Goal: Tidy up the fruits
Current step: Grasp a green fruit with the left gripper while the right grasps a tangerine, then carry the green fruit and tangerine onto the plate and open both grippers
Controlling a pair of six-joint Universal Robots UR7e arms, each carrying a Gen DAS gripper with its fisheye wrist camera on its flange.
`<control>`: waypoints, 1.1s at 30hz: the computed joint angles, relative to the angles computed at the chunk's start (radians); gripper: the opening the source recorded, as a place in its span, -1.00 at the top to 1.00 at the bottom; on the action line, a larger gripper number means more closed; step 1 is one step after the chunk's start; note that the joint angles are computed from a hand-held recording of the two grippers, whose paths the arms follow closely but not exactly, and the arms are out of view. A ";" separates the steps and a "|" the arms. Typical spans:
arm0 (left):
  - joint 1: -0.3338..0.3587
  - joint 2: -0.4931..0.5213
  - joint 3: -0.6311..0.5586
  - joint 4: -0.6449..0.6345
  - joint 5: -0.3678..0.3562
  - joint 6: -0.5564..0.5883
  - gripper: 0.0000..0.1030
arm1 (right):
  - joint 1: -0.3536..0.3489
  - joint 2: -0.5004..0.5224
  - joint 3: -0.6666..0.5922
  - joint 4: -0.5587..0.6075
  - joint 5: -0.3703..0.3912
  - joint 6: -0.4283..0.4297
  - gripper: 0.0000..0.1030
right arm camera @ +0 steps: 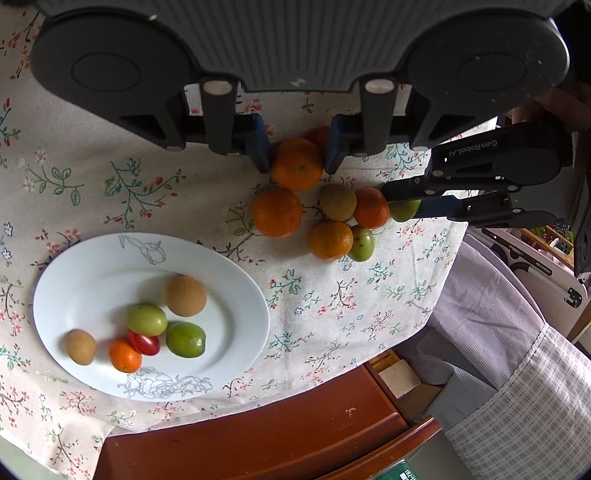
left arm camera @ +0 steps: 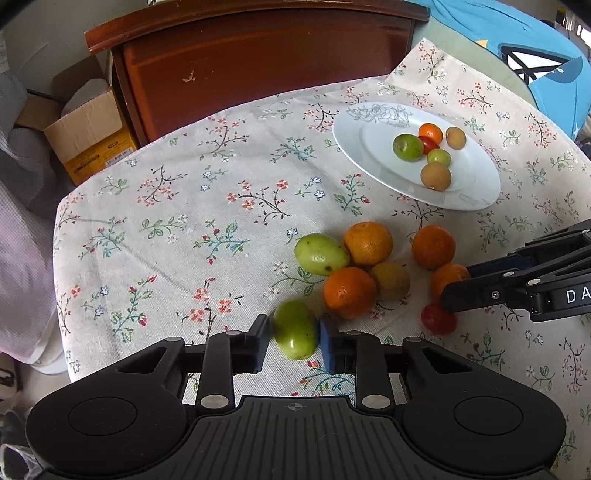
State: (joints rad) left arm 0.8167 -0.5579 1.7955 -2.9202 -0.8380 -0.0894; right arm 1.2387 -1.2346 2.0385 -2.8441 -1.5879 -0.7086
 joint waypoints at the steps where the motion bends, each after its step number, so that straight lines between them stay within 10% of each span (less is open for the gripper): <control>1: 0.001 -0.001 0.000 0.000 -0.001 -0.003 0.49 | 0.000 0.000 0.000 0.000 0.000 0.000 0.39; 33: -0.055 0.055 -0.104 -0.147 0.020 0.015 0.54 | -0.002 -0.051 -0.035 -0.056 0.120 0.066 0.39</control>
